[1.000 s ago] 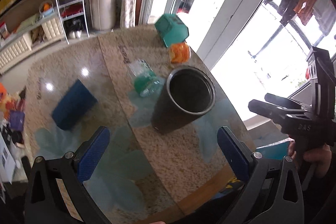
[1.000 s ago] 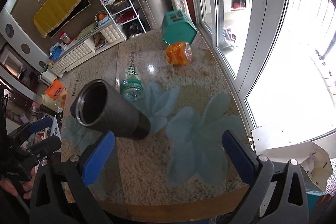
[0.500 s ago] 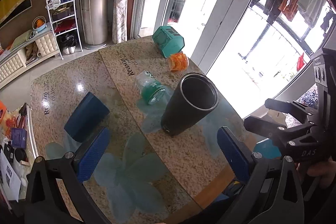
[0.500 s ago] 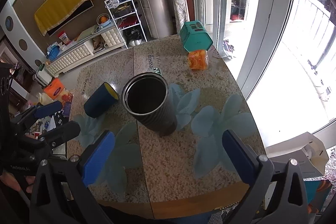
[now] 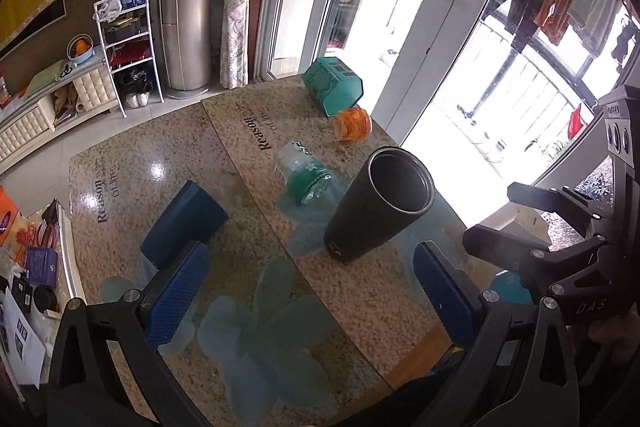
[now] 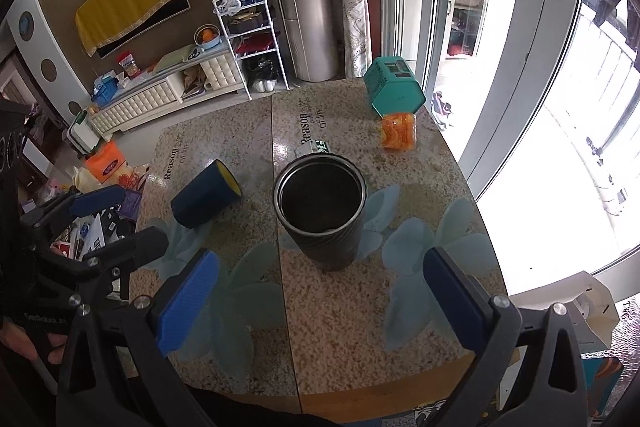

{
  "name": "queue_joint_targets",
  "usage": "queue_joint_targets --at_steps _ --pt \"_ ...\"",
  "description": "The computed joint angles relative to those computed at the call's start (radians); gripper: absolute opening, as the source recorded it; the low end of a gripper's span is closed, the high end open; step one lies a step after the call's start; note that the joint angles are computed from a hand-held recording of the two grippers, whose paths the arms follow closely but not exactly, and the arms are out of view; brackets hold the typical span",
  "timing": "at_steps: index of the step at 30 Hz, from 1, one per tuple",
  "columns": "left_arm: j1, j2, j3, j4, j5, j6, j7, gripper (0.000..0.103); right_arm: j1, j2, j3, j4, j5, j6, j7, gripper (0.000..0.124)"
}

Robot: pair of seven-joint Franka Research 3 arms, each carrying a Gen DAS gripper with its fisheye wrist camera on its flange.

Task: Flip cup upright
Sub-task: 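Withdraw the left tool away from the upright tumbler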

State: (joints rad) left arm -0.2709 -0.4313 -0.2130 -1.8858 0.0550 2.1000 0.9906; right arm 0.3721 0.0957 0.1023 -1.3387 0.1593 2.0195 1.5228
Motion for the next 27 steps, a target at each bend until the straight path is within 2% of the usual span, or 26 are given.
queue_joint_targets --at_steps 27 --pt "0.000 0.010 -0.003 0.007 0.004 0.000 -0.011 0.103 0.004 0.004 0.000 0.014 -0.001 -0.020 0.011 0.103"
